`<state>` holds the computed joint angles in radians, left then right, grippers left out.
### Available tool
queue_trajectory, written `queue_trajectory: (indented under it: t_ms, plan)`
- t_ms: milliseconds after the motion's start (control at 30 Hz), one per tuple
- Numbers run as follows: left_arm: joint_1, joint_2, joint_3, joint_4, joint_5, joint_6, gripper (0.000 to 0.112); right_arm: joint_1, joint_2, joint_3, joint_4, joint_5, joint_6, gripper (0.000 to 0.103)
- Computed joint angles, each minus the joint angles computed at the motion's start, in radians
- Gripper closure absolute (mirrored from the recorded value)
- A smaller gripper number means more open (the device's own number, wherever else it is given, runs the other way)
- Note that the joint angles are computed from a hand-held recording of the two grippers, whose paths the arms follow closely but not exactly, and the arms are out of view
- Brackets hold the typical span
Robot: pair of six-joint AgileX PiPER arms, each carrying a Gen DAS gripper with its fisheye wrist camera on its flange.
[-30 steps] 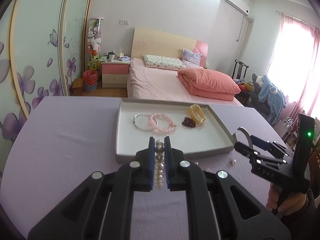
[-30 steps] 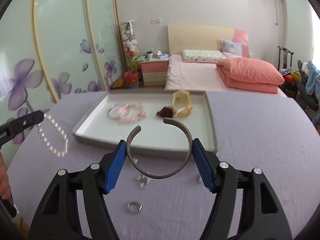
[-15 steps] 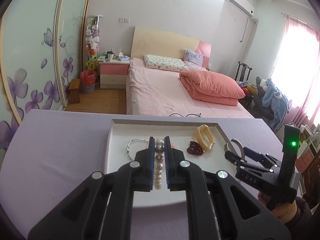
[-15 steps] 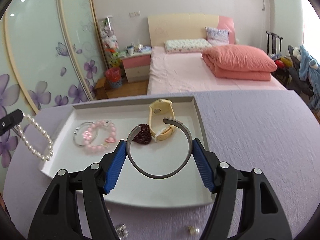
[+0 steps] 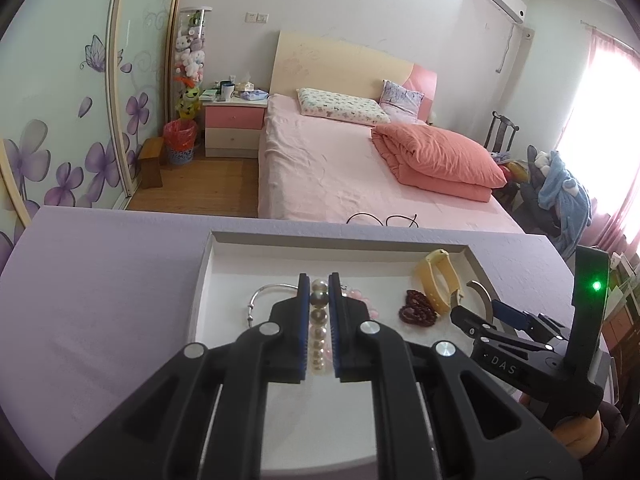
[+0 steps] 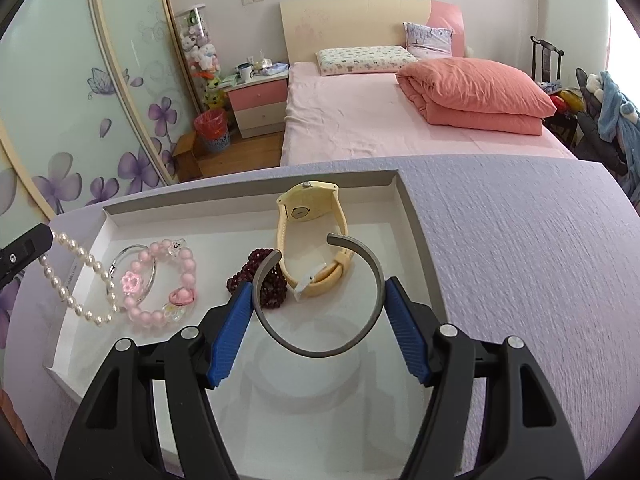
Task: Organize jewelry
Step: 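Carry cuff and pearl bracelet into the grey tray while both tools open to release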
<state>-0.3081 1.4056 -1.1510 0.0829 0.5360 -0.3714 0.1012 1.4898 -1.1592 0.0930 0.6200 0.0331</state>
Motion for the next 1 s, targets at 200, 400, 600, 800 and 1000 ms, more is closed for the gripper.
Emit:
queue_trajectory:
  t_ms: [200, 400, 600, 800, 1000]
  plan:
    - [0.027, 0.033, -0.016, -0.027, -0.009, 0.038, 0.103, -0.003, 0.011, -0.017, 0.027, 0.025, -0.022, 0.034]
    - [0.031, 0.042, -0.017, -0.028, -0.017, 0.036, 0.103, 0.003, -0.040, 0.011, 0.022, -0.006, -0.038, 0.027]
    - [0.039, 0.058, -0.026, -0.031, -0.017, 0.041, 0.103, -0.005, -0.065, 0.029, 0.034, -0.019, -0.054, 0.027]
    - [0.039, 0.084, -0.045, -0.031, -0.011, 0.041, 0.102, 0.020, -0.095, 0.076, -0.023, -0.056, -0.027, 0.027]
    - [0.045, 0.069, -0.027, 0.005, -0.015, -0.011, 0.073, 0.020, -0.115, 0.098, -0.003, -0.056, -0.058, 0.027]
